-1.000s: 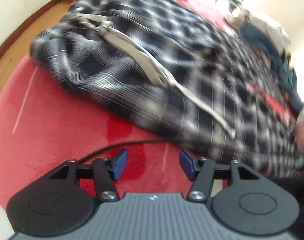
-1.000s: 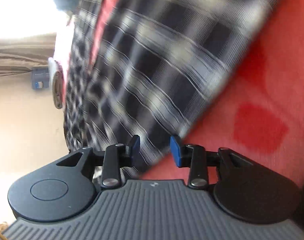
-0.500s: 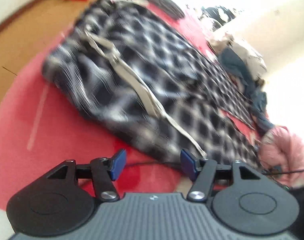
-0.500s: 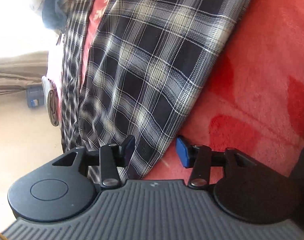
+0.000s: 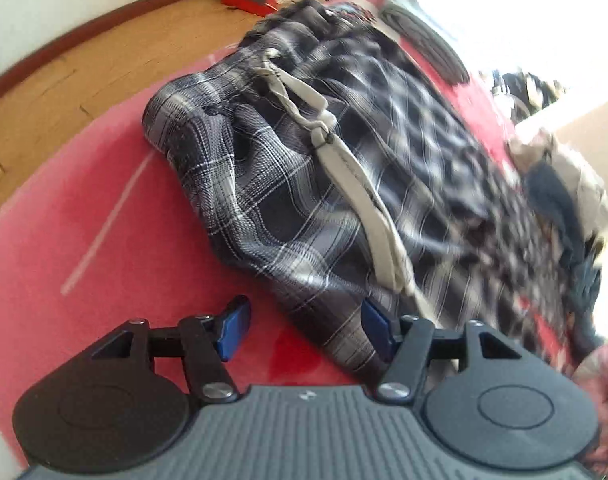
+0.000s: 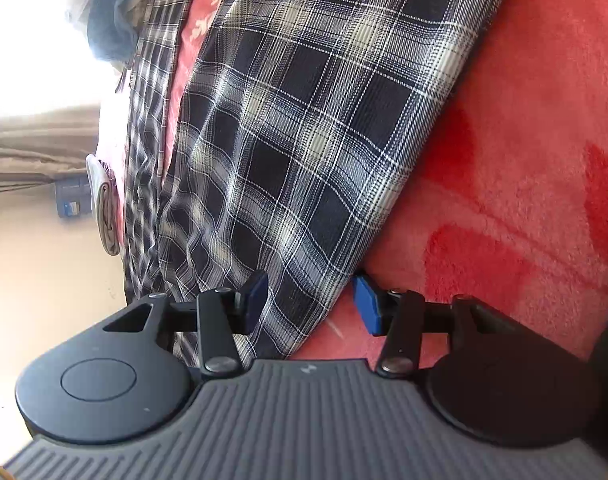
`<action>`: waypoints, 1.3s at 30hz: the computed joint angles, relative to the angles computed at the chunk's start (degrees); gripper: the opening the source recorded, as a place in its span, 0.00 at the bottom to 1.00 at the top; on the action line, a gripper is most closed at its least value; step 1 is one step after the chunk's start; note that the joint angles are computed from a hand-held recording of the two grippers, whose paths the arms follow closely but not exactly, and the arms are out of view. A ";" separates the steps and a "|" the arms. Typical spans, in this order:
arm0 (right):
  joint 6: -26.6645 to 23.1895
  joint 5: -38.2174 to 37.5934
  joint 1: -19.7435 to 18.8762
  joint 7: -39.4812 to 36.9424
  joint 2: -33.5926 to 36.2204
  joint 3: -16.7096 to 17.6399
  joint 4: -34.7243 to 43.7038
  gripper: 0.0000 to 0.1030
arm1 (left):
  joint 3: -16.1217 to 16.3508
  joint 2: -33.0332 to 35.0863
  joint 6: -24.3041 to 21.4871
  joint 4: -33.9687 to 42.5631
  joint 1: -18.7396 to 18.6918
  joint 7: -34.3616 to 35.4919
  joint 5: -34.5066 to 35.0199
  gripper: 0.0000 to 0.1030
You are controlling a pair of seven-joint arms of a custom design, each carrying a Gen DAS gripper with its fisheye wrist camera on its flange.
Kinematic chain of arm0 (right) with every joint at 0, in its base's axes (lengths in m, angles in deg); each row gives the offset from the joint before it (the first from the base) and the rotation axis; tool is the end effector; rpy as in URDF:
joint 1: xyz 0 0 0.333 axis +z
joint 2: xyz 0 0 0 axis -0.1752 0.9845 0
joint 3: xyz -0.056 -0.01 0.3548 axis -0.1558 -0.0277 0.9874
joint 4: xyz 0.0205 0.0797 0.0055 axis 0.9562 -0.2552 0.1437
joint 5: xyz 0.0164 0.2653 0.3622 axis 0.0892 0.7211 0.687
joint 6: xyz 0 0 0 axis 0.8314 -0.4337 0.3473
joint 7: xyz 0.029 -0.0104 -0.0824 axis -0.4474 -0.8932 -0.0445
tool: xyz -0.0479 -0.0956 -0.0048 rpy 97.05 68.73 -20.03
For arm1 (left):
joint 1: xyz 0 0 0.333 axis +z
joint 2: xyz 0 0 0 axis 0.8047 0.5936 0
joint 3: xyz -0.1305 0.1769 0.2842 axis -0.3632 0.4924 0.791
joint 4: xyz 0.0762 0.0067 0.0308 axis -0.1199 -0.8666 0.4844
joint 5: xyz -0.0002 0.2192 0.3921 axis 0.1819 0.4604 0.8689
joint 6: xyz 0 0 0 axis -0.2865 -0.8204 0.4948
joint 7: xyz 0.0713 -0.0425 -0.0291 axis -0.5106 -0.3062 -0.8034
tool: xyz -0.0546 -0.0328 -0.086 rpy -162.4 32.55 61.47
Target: Fold clothes
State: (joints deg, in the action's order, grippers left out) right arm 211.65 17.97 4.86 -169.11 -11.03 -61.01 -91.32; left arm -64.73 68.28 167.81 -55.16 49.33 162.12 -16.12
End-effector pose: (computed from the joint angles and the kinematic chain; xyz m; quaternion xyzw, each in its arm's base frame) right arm 0.4839 0.1701 0.5306 -0.0574 0.9181 0.0962 0.3801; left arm 0.7866 -0.1936 0.4224 0.7475 -0.5799 0.3193 0.0549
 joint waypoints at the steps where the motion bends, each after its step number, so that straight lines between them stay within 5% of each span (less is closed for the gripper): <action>1: 0.00 -0.10 -0.09 0.01 0.17 0.07 0.18 0.45 | -0.87 0.04 1.22 -0.51 0.69 0.31 -1.88 0.61; 4: 0.22 -0.48 -0.51 0.53 0.45 0.45 0.37 0.46 | -4.95 0.08 3.71 -2.55 4.24 3.90 -10.56 0.58; 7: 0.95 -1.14 -1.26 2.03 0.49 1.17 0.05 0.46 | -5.45 -1.30 4.05 -5.25 4.81 5.65 -14.33 0.51; 12: 2.24 -3.57 -3.79 6.31 0.07 3.29 -0.89 0.46 | -4.72 0.82 8.34 -3.07 3.27 4.49 -16.24 0.43; 18: 4.03 -15.06 -15.23 23.84 -1.65 13.58 -2.61 0.45 | -4.12 0.88 7.80 -2.89 2.89 3.81 -14.12 0.31; 23: 8.09 -17.24 -13.55 26.65 -0.45 12.02 -3.54 0.46 | -3.98 0.71 7.29 -3.58 3.50 2.74 -14.52 0.22; 27: 9.17 -20.23 -18.66 31.74 -1.30 16.04 -4.27 0.46 | -3.44 0.52 7.03 -3.67 3.04 2.03 -13.16 0.18; 29: 10.18 -21.87 -21.38 34.58 -1.59 18.77 -4.64 0.41 | -2.97 1.17 6.72 -2.71 2.47 1.49 -11.81 0.16; 33: 12.02 -21.69 -16.99 30.65 0.80 15.26 -3.60 0.27 | -1.99 1.69 6.36 -1.48 1.29 0.70 -8.41 0.10; 36: 10.95 -26.10 -22.15 29.45 -0.02 19.29 -1.94 0.04 | -2.33 1.27 7.67 -1.13 0.95 3.79 -5.96 0.07; 39: 9.29 -31.91 -26.32 28.09 -1.05 22.16 0.06 0.03 | -3.10 0.27 10.20 -1.61 0.85 7.62 -5.11 0.06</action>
